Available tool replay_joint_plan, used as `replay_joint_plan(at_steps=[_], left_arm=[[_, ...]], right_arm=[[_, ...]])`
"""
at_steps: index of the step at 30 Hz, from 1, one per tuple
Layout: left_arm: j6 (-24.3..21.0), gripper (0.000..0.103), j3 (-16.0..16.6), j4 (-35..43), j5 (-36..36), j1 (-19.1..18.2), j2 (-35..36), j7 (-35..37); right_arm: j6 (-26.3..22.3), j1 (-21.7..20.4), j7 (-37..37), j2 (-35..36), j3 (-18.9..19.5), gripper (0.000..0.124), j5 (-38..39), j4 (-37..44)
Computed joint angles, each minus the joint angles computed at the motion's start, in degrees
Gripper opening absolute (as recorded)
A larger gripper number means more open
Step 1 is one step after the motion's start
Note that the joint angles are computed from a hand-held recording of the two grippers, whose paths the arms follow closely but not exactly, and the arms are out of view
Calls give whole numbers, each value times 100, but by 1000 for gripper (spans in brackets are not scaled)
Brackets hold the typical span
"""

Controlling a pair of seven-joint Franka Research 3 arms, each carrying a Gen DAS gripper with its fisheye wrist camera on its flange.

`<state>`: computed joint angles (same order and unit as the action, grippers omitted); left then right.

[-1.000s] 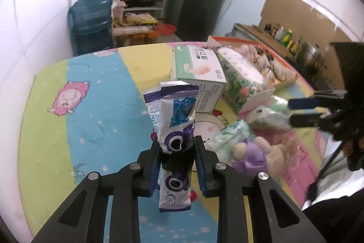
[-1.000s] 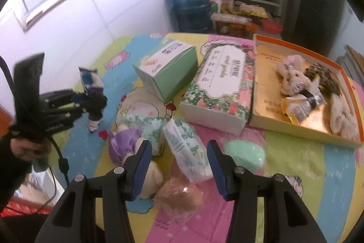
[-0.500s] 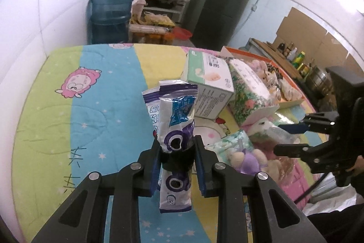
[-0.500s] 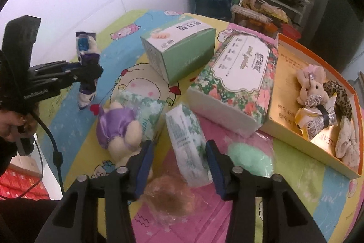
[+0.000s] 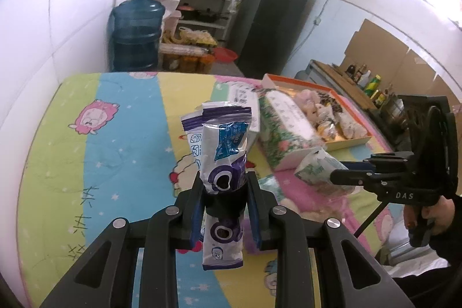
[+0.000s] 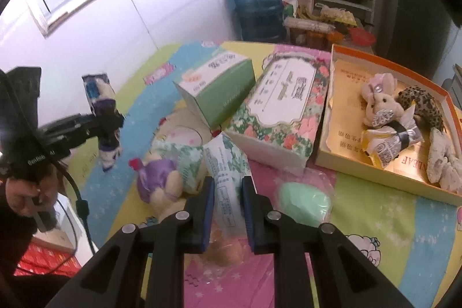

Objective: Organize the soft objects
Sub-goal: 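Lift the snack bag with left gripper while right gripper grasps the green tissue pack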

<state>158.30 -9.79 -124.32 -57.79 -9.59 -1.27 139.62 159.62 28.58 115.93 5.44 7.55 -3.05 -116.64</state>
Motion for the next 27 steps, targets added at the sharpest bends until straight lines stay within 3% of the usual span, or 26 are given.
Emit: replay_joint_plan(at_steps=[4, 9, 17, 23, 27], left_arm=[[28, 27, -38, 35, 61, -77, -97, 0], [-98, 27, -69, 232, 191, -197, -67, -73], [-267, 27, -282, 706, 293, -380, 155, -137], [-158, 27, -531, 1140, 739, -517, 466, -637], [-53, 27, -682, 1514, 1488, -615, 783, -1473]], right_arm=[[302, -8, 233, -237, 11, 20, 19, -196], [561, -112, 827, -592, 51, 20, -481, -438], [772, -712, 1828, -1292, 345, 20, -1341, -965], [878, -1265, 2013, -1787, 539, 20, -1412, -1415], [930, -1568, 1928, -2030, 616, 20, -1287, -1662]])
